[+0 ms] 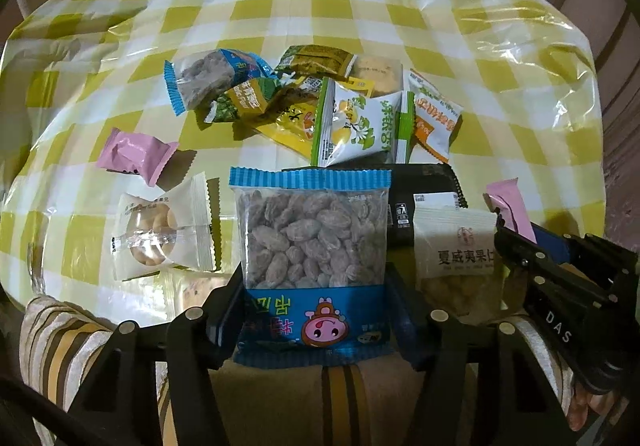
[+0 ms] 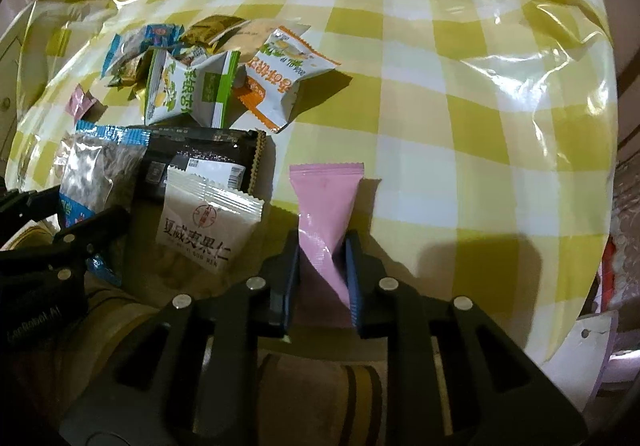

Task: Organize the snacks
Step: 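Grasp the pink candy bar with the right tool while the left tool grasps the blue-topped almond bag, then carry the pink candy bar and almond bag over the white box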

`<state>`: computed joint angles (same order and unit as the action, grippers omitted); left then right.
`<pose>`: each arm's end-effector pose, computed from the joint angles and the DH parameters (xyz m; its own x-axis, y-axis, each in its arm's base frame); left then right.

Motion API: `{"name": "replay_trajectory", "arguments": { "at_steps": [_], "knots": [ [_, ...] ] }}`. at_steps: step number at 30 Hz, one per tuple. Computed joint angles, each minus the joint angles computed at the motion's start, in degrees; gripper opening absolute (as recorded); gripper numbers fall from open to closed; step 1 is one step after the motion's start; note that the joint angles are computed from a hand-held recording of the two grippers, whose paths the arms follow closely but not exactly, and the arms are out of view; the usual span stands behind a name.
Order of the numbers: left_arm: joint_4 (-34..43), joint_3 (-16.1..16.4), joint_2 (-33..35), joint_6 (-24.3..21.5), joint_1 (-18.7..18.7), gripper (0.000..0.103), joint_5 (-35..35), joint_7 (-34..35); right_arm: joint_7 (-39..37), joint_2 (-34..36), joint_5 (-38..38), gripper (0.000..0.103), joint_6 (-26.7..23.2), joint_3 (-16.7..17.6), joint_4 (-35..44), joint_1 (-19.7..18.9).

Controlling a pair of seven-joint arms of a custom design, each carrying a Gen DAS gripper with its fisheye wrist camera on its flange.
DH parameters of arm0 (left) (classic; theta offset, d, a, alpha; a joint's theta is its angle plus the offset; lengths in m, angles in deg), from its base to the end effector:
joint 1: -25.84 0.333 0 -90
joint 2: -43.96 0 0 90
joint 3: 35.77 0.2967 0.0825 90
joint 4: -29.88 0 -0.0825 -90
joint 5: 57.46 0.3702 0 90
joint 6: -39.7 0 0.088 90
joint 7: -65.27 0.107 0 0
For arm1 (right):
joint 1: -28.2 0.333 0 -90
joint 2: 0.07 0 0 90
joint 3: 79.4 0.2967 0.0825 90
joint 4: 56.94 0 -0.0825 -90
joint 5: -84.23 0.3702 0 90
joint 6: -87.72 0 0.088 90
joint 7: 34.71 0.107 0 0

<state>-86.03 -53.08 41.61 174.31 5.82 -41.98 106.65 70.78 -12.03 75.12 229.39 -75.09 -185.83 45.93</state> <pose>0.4494 -0.3402 0.4917 0.0228 -0.9966 0.0796 -0.9098 -0.0537 -0.4116 0.4733 0.1937 0.4855 0.2081 -0.9772 0.0421 -0.8771 -0.2054 -0.4342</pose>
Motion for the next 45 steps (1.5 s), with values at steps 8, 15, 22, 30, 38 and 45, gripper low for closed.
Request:
{"name": "replay_trajectory", "arguments": {
  "at_steps": [8, 15, 22, 30, 38, 45],
  "knots": [
    [-4.0, -1.1, -4.5, 3.2, 0.8, 0.062, 3.4, -5.9, 2.4, -4.1, -1.4, 0.024, 3.7, 0.0, -3.6, -0.5],
    [-5.9, -2.3, -7.8, 7.8, 2.4, 0.062, 5.3, -7.8, 2.0, -8.1, 1.6, 0.024, 6.7, -1.6, -6.8, 0.1],
    [-3.9, -3.6, -6.5, 11.7, 2.1, 0.062, 4.6, -4.8, 1.6, -13.5, 4.8, 0.024, 7.6, -3.5, -10.5, -0.2],
    [1.1, -4.7, -2.6, 13.1, -1.5, 0.062, 3.9, -1.5, 1.8, -20.3, 5.5, 0.024, 6.7, -5.2, -15.6, -2.5],
    [9.7, -4.3, 4.6, 12.3, -7.3, 0.062, 3.4, 2.9, 2.1, -28.3, 4.2, 0.024, 4.2, -7.5, -21.2, -6.8],
    [20.3, -3.4, 13.2, 10.3, -13.6, 0.062, 1.1, 10.1, 2.7, -34.1, 2.2, 0.024, 1.5, -9.6, -24.8, -12.9]
  ]
}}
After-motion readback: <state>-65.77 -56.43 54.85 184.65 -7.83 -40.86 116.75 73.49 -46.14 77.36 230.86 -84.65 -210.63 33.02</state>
